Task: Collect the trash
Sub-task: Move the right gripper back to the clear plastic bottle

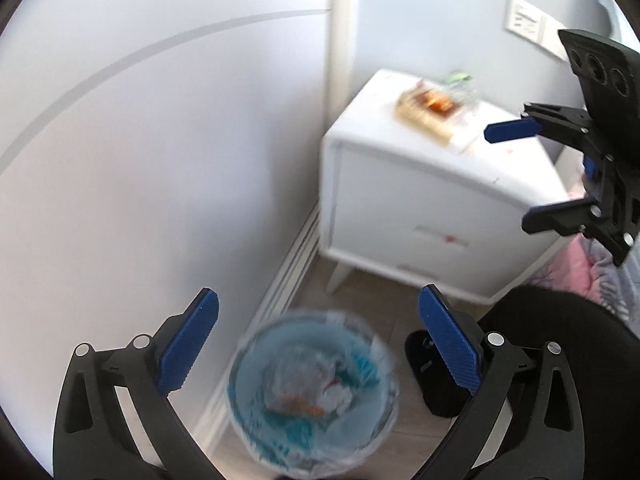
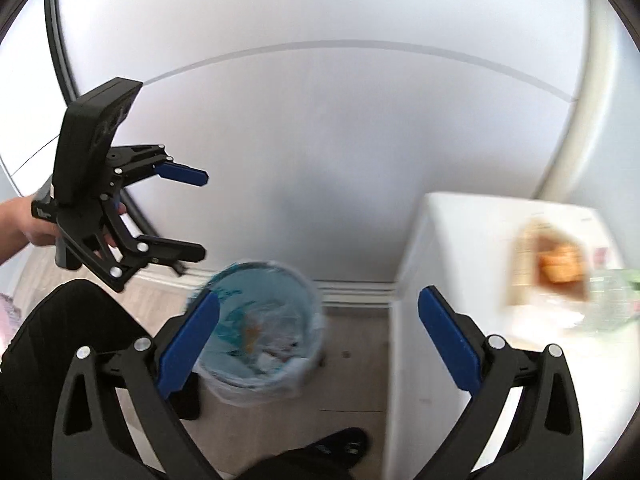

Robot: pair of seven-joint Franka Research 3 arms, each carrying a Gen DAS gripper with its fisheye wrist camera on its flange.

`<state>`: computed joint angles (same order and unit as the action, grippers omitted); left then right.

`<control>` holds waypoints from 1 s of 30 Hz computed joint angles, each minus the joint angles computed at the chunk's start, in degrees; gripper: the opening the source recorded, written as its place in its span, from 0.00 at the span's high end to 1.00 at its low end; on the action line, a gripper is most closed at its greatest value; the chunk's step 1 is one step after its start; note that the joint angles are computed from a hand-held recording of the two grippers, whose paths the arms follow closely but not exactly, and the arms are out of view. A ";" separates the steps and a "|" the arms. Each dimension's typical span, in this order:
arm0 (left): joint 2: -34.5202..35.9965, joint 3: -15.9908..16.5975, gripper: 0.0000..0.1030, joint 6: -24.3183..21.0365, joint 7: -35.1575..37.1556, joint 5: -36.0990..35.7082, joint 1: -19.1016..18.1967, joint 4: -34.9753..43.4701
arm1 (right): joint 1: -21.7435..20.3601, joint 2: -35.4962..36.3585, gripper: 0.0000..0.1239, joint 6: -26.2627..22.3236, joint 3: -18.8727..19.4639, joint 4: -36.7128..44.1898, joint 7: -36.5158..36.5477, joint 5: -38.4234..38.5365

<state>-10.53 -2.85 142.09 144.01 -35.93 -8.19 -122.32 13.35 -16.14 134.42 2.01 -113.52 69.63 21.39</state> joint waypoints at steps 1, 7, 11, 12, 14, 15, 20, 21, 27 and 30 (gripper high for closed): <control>0.36 -0.55 0.06 0.06 -0.15 0.16 -0.45 0.96 | -0.60 -0.95 0.22 -0.59 -0.68 -0.03 -0.77 -0.71; 3.97 -3.89 0.06 -2.27 -2.69 1.95 -2.82 9.84 | -4.28 -1.87 0.22 -6.25 -4.49 4.19 -9.46 -4.30; 7.35 -6.44 0.06 -3.81 -4.87 5.45 -4.00 16.23 | -7.13 1.23 0.22 -11.55 -6.50 9.94 -17.94 -6.70; 8.48 -7.11 0.06 -4.33 -5.53 6.85 -4.23 18.07 | -7.83 1.99 0.22 -12.39 -6.78 10.94 -19.72 -7.04; 11.03 -8.60 0.06 -4.81 -6.48 8.89 -4.88 21.26 | -9.17 3.78 0.22 -14.87 -7.36 13.62 -23.38 -7.66; 12.24 -9.31 0.06 -5.22 -6.84 9.68 -5.15 23.02 | -9.84 4.98 0.22 -16.34 -7.76 15.38 -25.53 -7.84; 19.27 -12.55 0.06 -6.39 -10.38 14.70 -6.48 31.39 | -12.47 9.53 0.22 -20.30 -7.87 21.02 -32.90 -9.58; 20.93 -13.11 0.06 -6.90 -11.10 15.77 -6.77 33.29 | -12.95 11.11 0.22 -21.72 -7.86 22.99 -33.80 -10.34; 31.37 -15.86 0.06 -10.09 -13.67 22.21 -8.96 45.89 | -15.00 19.59 0.22 -28.26 -7.57 33.00 -39.43 -13.30; 37.49 -16.52 0.06 -13.84 -15.67 24.59 -10.33 54.39 | -15.78 24.79 0.22 -32.84 -7.33 39.50 -41.01 -14.44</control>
<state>26.96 -19.36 128.25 128.34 -11.34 -18.52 -67.93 -2.43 8.65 101.58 -5.32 -74.02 28.63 6.95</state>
